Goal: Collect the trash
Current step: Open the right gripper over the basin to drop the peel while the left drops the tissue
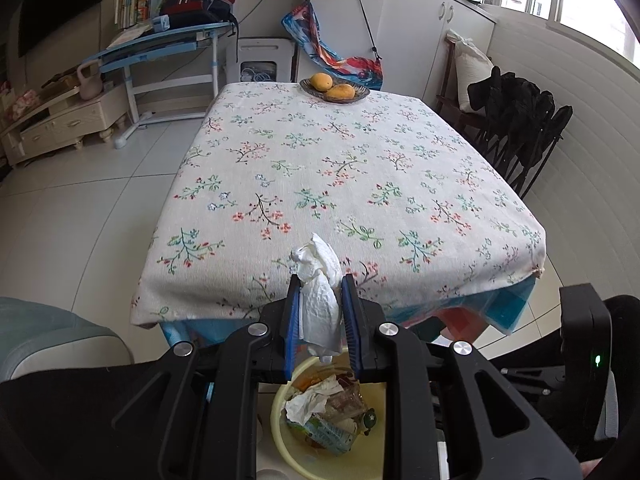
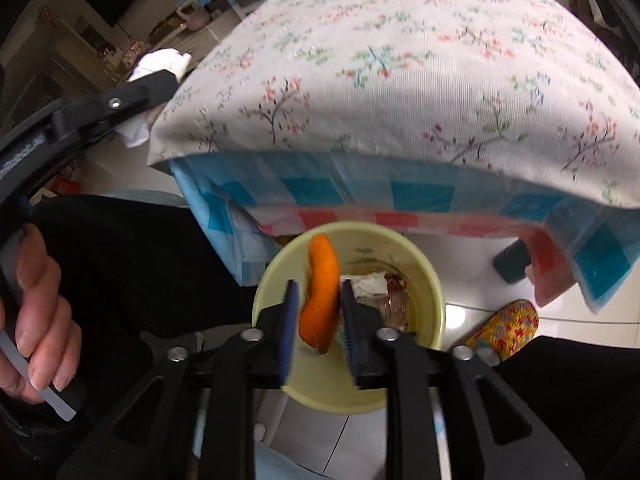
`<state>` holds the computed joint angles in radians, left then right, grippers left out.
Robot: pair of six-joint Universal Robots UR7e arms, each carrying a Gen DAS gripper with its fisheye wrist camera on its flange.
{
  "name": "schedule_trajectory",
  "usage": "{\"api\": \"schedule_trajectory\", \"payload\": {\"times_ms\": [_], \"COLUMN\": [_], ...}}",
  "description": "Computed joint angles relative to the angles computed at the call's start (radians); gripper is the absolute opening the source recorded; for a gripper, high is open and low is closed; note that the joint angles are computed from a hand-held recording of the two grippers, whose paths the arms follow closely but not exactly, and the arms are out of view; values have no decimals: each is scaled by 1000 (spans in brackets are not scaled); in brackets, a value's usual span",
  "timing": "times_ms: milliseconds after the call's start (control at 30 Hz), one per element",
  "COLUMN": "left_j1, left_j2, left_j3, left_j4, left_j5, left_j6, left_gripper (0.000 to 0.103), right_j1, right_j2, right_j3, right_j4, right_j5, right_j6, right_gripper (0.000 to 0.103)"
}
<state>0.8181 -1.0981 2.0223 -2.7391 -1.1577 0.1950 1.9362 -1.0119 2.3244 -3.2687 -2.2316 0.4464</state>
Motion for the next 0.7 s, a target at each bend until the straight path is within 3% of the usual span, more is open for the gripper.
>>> {"api": "schedule_trajectory", "payload": {"times_ms": [300,700], "left_j1": [-11,-19], "left_j2": [-17,-38], "left_j3": [28,68], "left_j4": [30,186], "left_j5": [-5,-42], "left_j6": [10,-1], "left_gripper": [19,20], "right_j1": [8,42], "right_j2": [-5,17], "right_j3": [25,47], "right_j4": [-112,-330], "right_j5": [-29,-149], "right_j6": [12,-3], "right_gripper": [42,48]}}
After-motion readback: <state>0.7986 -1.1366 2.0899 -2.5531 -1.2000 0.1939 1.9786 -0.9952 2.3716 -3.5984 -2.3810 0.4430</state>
